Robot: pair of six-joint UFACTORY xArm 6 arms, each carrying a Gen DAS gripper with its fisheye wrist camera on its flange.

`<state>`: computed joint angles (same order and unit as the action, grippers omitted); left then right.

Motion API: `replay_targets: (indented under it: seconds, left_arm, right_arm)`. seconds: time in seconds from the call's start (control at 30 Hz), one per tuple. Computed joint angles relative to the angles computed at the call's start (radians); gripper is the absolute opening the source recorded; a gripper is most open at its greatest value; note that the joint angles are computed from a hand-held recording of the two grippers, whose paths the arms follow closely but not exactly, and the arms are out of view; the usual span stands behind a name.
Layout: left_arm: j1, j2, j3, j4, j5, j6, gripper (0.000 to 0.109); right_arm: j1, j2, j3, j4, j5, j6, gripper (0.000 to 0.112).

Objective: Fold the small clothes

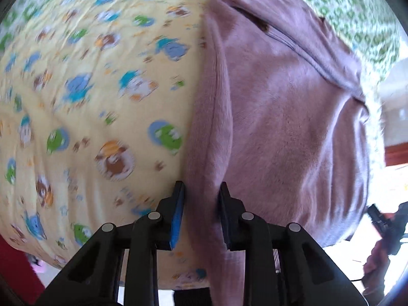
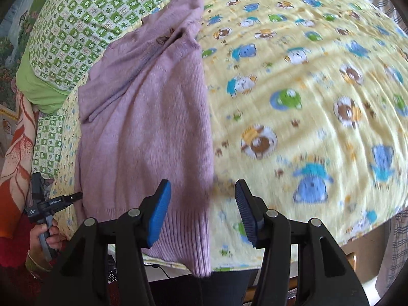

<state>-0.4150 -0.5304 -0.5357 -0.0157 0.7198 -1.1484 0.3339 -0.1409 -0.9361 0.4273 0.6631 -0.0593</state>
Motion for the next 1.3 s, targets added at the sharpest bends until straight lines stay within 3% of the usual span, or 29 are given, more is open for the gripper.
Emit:
replay_targets:
  seconds: [0.13, 0.2, 0.3, 0.43, 0.47, 0.5, 0.53, 0.57, 0.7, 0.8, 0.87, 1.07, 1.23, 1.3]
  left_arm:
    - [-0.017, -0.123, 0.100, -0.054, -0.021, 0.006, 0.029]
    - [-0.038, -0.143, 0.112, -0.054, -0.017, -0.003, 0.038]
    - [-0.064, -0.085, 0.079, -0.016, -0.029, -0.011, 0.041]
    - [-0.070, 0.049, -0.005, 0.050, -0.046, 0.027, 0.032]
    - [-0.072, 0.058, -0.006, 0.048, -0.059, 0.047, 0.013]
    - [-0.073, 0.065, -0.006, 0.034, -0.078, 0.069, 0.007]
    - [-0.073, 0.064, -0.008, 0.043, -0.089, 0.066, 0.006]
    - [-0.074, 0.049, -0.002, 0.059, -0.099, 0.055, 0.006]
    - [-0.073, -0.089, 0.066, 0.135, -0.145, -0.001, 0.004]
    - [-0.083, -0.134, 0.124, 0.111, -0.178, 0.005, 0.004]
    - [-0.094, -0.114, 0.145, 0.081, -0.200, 0.022, 0.004]
    - [-0.105, -0.059, 0.180, 0.049, -0.296, 0.000, 0.005]
    - [-0.086, -0.089, 0.205, -0.121, -0.293, 0.094, 0.017]
    - [-0.080, -0.075, 0.213, -0.211, -0.344, 0.136, 0.030]
  right_arm:
    - [0.009, -0.037, 0.053, 0.054, -0.007, -0.039, 0.057]
    - [0.018, -0.040, 0.064, 0.059, -0.010, -0.055, 0.059]
    - [0.030, -0.037, 0.076, 0.056, -0.017, -0.063, 0.059]
    - [0.031, -0.045, 0.102, 0.126, -0.033, -0.109, 0.059]
    - [0.034, -0.046, 0.106, 0.146, -0.031, -0.120, 0.053]
    - [0.037, -0.047, 0.110, 0.163, -0.028, -0.135, 0.044]
    - [0.039, -0.045, 0.110, 0.169, -0.015, -0.143, 0.014]
    - [0.038, -0.045, 0.111, 0.162, -0.002, -0.140, 0.006]
    - [-0.014, -0.162, 0.173, 0.314, -0.023, -0.224, 0.006]
    - [-0.075, -0.239, 0.212, 0.329, -0.009, -0.234, 0.006]
    - [-0.102, -0.244, 0.229, 0.332, 0.010, -0.245, 0.005]
    - [-0.047, -0.157, 0.227, 0.298, -0.035, -0.204, 0.005]
    - [-0.071, -0.123, 0.193, 0.334, 0.010, -0.239, 0.009]
    - [-0.080, -0.118, 0.187, 0.338, 0.022, -0.238, 0.010]
